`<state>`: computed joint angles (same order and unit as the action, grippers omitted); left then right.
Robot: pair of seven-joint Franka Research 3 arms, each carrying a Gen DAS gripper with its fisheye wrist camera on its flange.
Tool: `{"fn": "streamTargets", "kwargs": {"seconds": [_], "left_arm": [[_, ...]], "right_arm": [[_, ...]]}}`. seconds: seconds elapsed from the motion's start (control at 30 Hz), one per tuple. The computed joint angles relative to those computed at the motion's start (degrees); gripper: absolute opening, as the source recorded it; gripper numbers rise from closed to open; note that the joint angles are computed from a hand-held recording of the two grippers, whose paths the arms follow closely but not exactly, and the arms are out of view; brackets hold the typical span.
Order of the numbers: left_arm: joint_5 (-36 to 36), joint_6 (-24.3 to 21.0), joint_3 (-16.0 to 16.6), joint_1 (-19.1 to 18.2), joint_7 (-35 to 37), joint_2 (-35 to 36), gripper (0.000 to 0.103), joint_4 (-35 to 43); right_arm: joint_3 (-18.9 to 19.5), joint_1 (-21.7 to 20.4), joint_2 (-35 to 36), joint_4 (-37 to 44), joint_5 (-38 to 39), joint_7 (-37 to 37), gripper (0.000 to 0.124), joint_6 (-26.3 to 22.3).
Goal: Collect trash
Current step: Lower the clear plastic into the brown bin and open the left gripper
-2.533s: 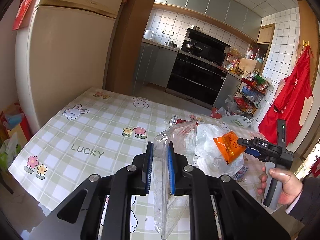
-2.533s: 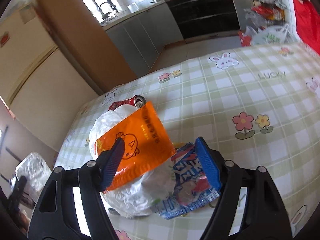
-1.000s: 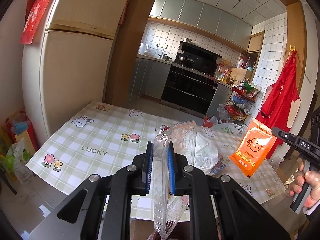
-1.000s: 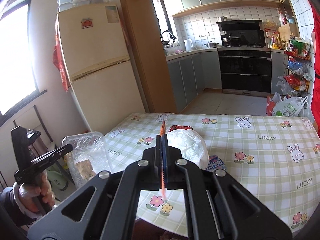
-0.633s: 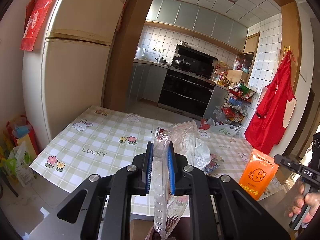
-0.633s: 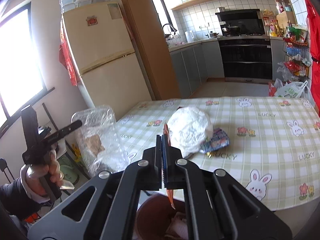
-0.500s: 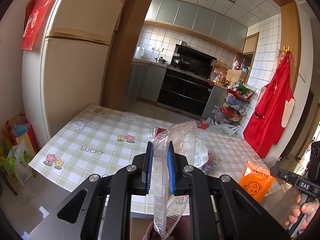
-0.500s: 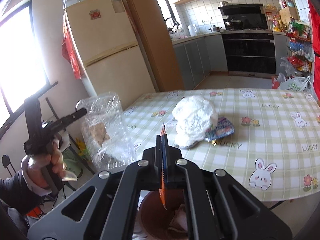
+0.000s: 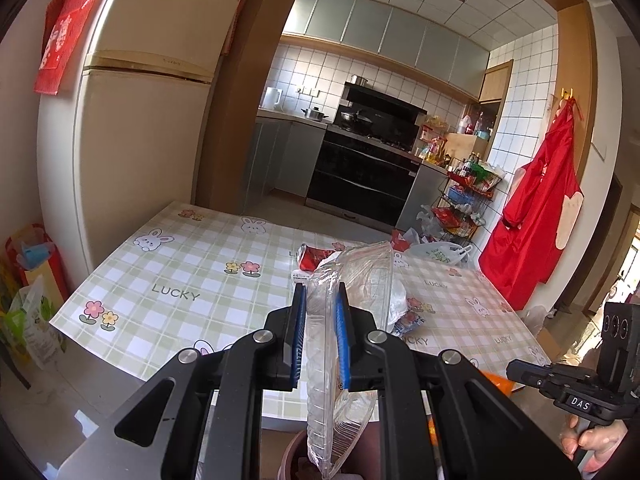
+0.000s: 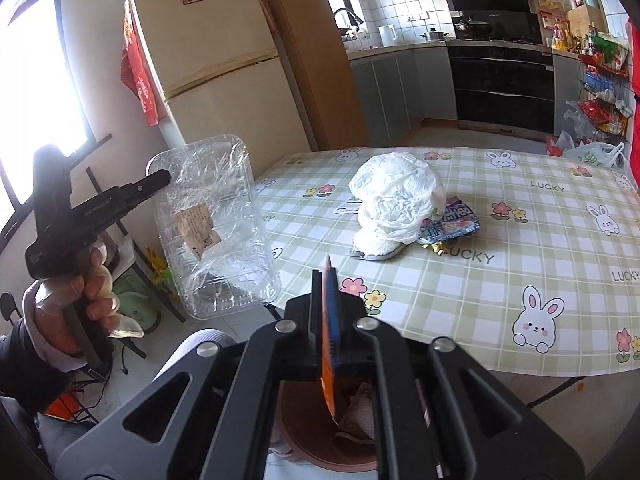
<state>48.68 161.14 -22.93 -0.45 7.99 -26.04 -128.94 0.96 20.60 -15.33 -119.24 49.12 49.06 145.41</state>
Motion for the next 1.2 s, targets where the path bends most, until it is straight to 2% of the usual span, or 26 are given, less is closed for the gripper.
{"fn": "streamTargets", "kwargs": {"seconds": [0.07,0.13,0.17,0.2,0.23,0.3,0.43,0.83,1.2], "left_arm": [[-0.2,0.4,0.2,-0.3,0.4,0.1,0.014,-0.1],[-0.4,0.8,0.4,-0.6,0.8,0.2,0.014,-0.3],[-0.6,1.0,0.4,-0.8,1.1,0.3,0.014,-0.3],[-0.8,1.2,0.5,-0.9,1.2,0.4,0.014,-0.4],[-0.9,1.4,0.4,-1.0,1.3,0.4,0.014,-0.4],[-1.2,1.8,0.4,-1.1,1.5,0.6,0.014,-0.3],[-2.2,2.4,0.2,-1.7,1.9,1.4,0.014,0.0],[-2.1,0.8,-1.1,-5.2,4.0,7.0,0.014,4.6],[-4.6,0.1,1.8,-11.1,9.4,12.7,0.015,8.4]], "right_arm": [[-0.2,0.3,-0.3,-0.4,1.2,-0.8,0.033,0.9],[0.1,0.3,-0.6,-0.7,1.0,-1.0,0.036,2.2],[0.2,0.3,-0.6,-0.7,0.7,-0.9,0.046,2.9],[0.3,0.3,-0.9,-1.0,0.5,-0.8,0.061,3.8],[0.4,0.4,-1.0,-1.2,0.5,-0.8,0.068,4.8],[0.6,0.6,-1.5,-1.7,0.6,-0.2,0.095,7.6],[0.2,1.1,-1.8,-1.6,0.8,1.2,0.097,10.4],[-2.8,1.1,-2.9,-3.5,5.5,2.2,0.097,12.0],[-4.2,-0.6,-3.2,-5.3,8.6,3.4,0.097,12.7]]}}
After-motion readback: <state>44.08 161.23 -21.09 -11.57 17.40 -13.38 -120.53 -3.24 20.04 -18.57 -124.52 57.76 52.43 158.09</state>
